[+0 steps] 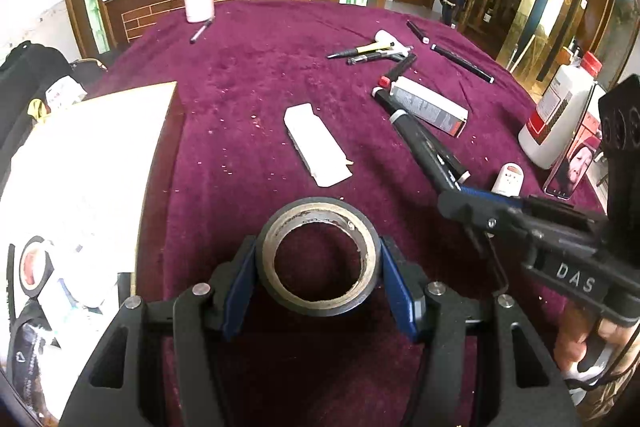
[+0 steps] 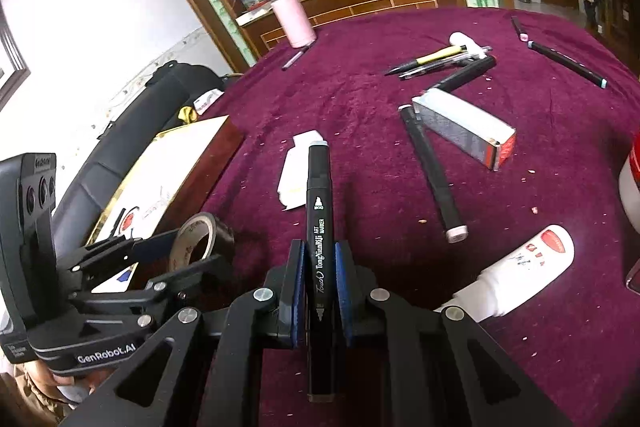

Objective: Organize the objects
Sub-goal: 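Carry the tape roll and the black marker over the white tray with both grippers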

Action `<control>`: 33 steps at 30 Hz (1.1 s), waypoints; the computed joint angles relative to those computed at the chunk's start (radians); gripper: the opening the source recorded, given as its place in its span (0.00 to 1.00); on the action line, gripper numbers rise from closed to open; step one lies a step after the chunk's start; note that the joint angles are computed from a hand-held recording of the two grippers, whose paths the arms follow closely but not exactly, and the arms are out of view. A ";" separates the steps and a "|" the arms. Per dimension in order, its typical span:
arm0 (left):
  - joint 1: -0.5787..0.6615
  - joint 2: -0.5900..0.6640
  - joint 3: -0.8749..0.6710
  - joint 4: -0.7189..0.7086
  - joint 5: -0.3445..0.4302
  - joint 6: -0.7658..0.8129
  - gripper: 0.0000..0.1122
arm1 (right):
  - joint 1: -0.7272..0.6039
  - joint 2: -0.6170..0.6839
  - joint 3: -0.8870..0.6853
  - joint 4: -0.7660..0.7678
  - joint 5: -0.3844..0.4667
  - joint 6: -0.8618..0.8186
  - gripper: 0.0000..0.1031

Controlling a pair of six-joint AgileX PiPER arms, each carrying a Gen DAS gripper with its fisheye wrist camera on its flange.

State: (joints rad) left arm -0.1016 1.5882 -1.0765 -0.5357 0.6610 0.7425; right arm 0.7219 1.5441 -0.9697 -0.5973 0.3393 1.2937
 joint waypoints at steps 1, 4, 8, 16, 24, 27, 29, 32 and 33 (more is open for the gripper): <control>0.004 -0.001 -0.003 0.006 0.004 -0.005 0.52 | 0.004 0.001 -0.002 0.006 -0.005 -0.004 0.15; 0.031 -0.012 -0.008 0.014 0.020 -0.005 0.52 | 0.005 0.012 -0.018 0.106 -0.039 -0.098 0.16; 0.081 -0.026 -0.019 0.025 0.039 0.001 0.52 | 0.048 0.046 -0.079 0.078 -0.003 -0.093 0.16; 0.228 -0.065 -0.078 -0.021 0.097 0.061 0.52 | 0.071 0.093 -0.158 0.114 0.018 -0.155 0.16; 0.352 -0.038 -0.128 -0.024 0.119 0.091 0.52 | 0.096 0.151 -0.268 0.174 0.063 -0.256 0.16; 0.388 -0.027 -0.140 -0.031 0.122 0.106 0.52 | 0.106 0.176 -0.305 0.188 0.075 -0.281 0.16; 0.411 -0.017 -0.152 -0.035 0.126 0.115 0.52 | 0.108 0.194 -0.329 0.207 0.080 -0.302 0.16; 0.429 -0.001 -0.166 -0.032 0.124 0.121 0.52 | 0.111 0.219 -0.364 0.236 0.090 -0.341 0.16; 0.430 0.004 -0.169 -0.027 0.119 0.120 0.52 | 0.112 0.229 -0.379 0.250 0.094 -0.359 0.16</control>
State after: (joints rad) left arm 0.3280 1.5919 -1.2456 -0.5625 0.7801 0.8625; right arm 0.8337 1.7736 -1.3484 -0.3476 0.4335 0.9348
